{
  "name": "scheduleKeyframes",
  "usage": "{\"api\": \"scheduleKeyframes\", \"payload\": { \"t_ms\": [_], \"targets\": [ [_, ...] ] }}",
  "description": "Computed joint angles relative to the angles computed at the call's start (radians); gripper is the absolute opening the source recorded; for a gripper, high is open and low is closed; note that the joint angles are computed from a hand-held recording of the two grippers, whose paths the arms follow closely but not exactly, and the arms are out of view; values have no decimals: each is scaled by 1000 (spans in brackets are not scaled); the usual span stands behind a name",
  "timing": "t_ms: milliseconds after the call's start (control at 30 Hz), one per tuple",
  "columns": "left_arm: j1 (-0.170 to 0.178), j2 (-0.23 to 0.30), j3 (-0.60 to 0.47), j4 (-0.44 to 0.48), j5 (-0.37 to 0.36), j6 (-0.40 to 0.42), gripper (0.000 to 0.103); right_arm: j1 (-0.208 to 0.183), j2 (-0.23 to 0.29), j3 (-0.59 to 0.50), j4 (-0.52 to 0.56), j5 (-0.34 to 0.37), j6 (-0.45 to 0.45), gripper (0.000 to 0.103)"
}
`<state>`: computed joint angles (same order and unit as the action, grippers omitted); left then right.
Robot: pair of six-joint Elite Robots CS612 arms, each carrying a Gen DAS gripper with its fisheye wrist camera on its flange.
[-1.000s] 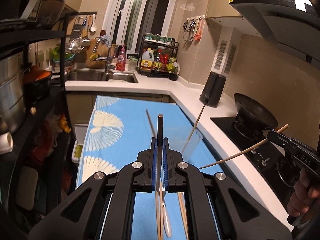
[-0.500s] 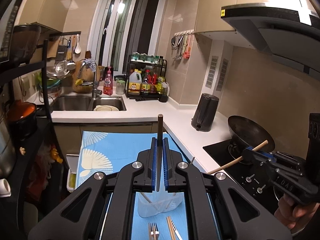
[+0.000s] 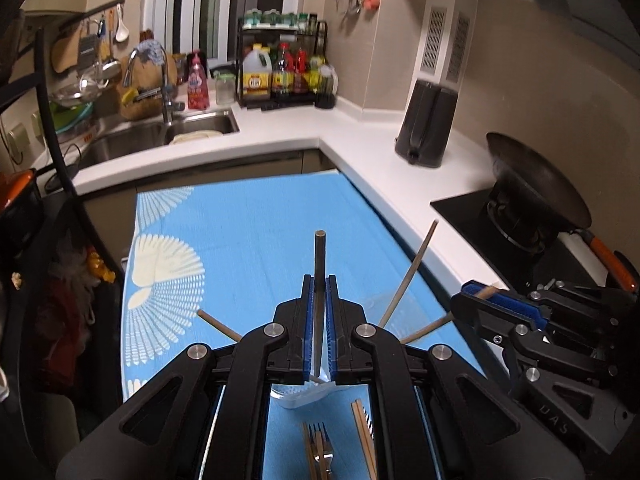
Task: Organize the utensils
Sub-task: 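Open both grippers above the container to drop the chopsticks in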
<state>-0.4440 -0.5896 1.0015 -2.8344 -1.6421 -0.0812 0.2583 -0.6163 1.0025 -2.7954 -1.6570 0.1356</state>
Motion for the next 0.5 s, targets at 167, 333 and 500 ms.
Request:
{"api": "scheduleKeyframes", "payload": {
  "t_ms": [167,333,500],
  "targets": [
    [-7,-7,15,-43,43,3,40,8,-1,10,-8,-66,-4,30],
    [-12,-28,46,-84,64,9,41,10,-20,37,-41,-96,2,32],
    [-16,-59,94,-123,78,-2,42,18,-49,75,-92,-125,-6,32]
  ]
}}
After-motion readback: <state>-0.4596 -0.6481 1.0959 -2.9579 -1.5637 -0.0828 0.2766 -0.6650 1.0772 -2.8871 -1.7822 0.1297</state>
